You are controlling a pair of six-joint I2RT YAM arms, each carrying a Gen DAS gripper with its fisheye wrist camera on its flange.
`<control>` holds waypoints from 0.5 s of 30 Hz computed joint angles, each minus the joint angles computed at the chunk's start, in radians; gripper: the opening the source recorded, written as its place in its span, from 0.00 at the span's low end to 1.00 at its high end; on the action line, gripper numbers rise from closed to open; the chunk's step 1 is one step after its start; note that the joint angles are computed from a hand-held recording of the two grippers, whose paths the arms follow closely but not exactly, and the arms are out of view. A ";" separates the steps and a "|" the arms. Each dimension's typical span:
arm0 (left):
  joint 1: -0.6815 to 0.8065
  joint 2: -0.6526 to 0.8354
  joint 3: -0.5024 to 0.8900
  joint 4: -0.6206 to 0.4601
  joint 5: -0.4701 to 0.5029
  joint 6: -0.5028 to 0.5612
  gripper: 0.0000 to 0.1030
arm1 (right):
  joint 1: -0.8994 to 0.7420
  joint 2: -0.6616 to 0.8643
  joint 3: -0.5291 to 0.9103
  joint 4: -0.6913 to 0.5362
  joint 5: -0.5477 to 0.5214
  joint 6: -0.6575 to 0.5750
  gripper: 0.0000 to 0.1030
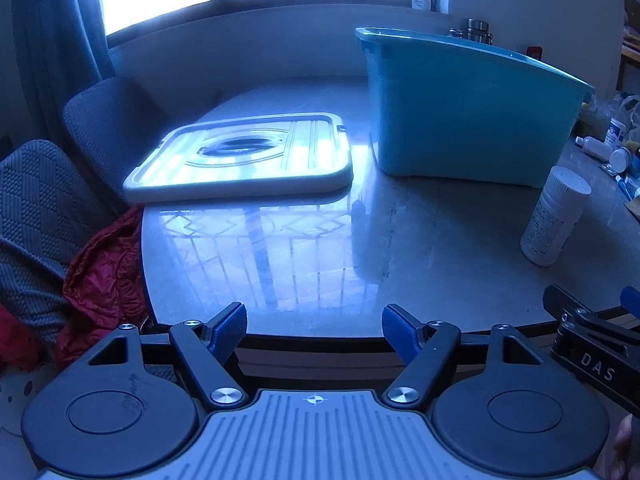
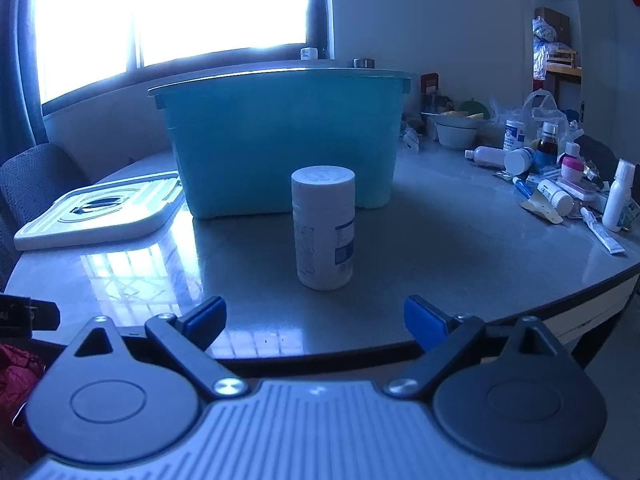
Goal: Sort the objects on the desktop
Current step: 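Withdraw both grippers and move the right gripper toward the white pill bottle, then close the right gripper around the white pill bottle and lift it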
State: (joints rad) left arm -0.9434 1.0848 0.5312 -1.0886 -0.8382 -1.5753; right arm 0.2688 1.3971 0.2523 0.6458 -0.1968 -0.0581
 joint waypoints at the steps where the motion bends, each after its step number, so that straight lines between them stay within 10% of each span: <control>1: 0.011 -0.004 -0.003 0.013 0.000 0.021 0.74 | 0.006 0.021 0.004 0.021 0.005 0.008 0.93; 15: 0.161 -0.010 -0.068 0.242 0.034 0.327 0.74 | 0.004 0.320 0.116 0.248 0.035 0.048 0.93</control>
